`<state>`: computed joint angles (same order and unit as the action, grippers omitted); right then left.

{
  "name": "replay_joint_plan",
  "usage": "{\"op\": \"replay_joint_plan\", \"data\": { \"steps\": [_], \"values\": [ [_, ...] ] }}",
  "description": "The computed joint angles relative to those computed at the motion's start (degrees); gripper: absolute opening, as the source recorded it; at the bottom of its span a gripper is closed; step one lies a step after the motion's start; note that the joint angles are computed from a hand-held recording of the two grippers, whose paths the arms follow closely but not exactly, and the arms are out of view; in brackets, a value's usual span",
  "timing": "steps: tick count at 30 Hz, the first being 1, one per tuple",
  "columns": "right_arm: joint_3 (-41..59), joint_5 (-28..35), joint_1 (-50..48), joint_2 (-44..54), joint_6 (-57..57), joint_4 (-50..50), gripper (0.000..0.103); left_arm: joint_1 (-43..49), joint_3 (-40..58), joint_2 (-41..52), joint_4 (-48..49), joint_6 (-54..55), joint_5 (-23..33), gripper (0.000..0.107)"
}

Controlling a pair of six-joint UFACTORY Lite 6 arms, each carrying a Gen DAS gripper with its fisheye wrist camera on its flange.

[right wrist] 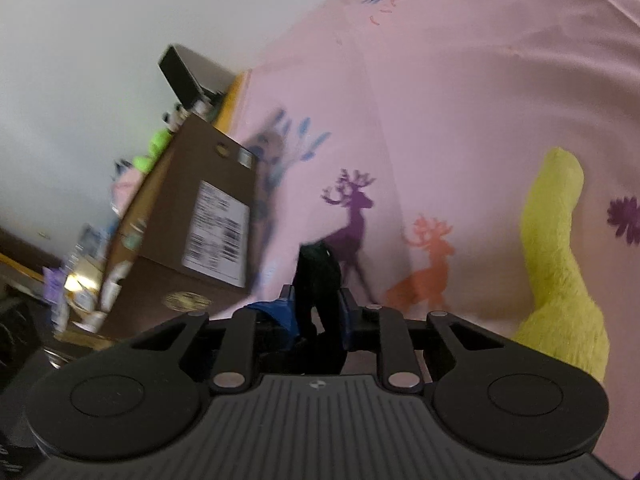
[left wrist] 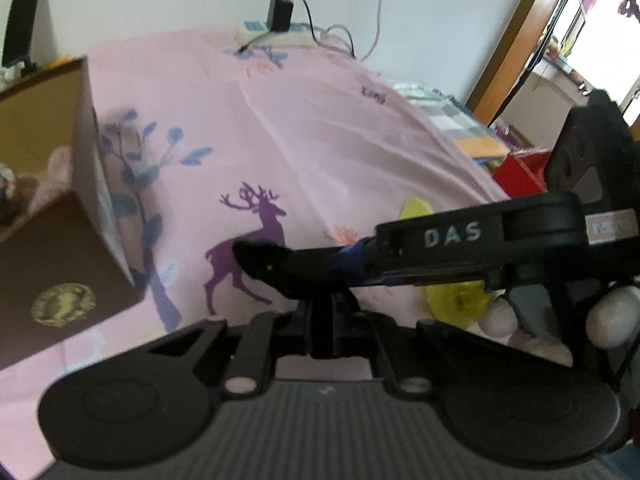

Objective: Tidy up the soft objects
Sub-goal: 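Carry the black cloth into the cardboard box and open the right gripper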

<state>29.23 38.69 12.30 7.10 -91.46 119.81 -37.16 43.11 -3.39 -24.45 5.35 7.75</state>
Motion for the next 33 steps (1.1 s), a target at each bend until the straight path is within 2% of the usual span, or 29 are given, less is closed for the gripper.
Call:
{"op": "replay_joint_plan", "data": {
  "steps": [5, 8, 13, 19, 24, 27, 33],
  "values": [
    [-1.32, 6.94, -1.01, -3.74, 6.51, -3.31, 0.003, 3.72, -3.51, -10.85, -7.54, 8.99, 4.47, 0.004],
    [-0.81, 9.8, 0.61, -5.42, 8.5, -2.63, 0.003, 6.05, -4.32, -16.51, -7.14, 9.48, 7.23, 0.004],
    [3.24, 10.35, 6.14, -6.24, 9.93, 1.62, 0.004, 13.07, -4.8, -25.0, -9.24, 14.59, 12.38, 0.004],
    [12.61, 10.53, 13.26, -1.18, 7.69, 8.3, 0.004, 28.73, -3.89, -31.95, -21.03, 32.62, 21.65, 0.004],
    [23.75, 7.82, 18.68, 6.62, 5.09, 12.12, 0.004, 41.65, -2.49, -31.48, -29.29, 46.51, 27.57, 0.004],
    [31.42, 4.01, 22.01, 12.38, 2.81, 14.49, 0.004, 48.59, -1.8, -28.54, -32.89, 53.54, 30.42, 0.004],
    [40.42, -4.32, 26.65, 19.97, -4.14, 20.92, 0.004, 54.58, -0.45, -18.89, -35.17, 61.53, 29.33, 0.005]
  ]
}}
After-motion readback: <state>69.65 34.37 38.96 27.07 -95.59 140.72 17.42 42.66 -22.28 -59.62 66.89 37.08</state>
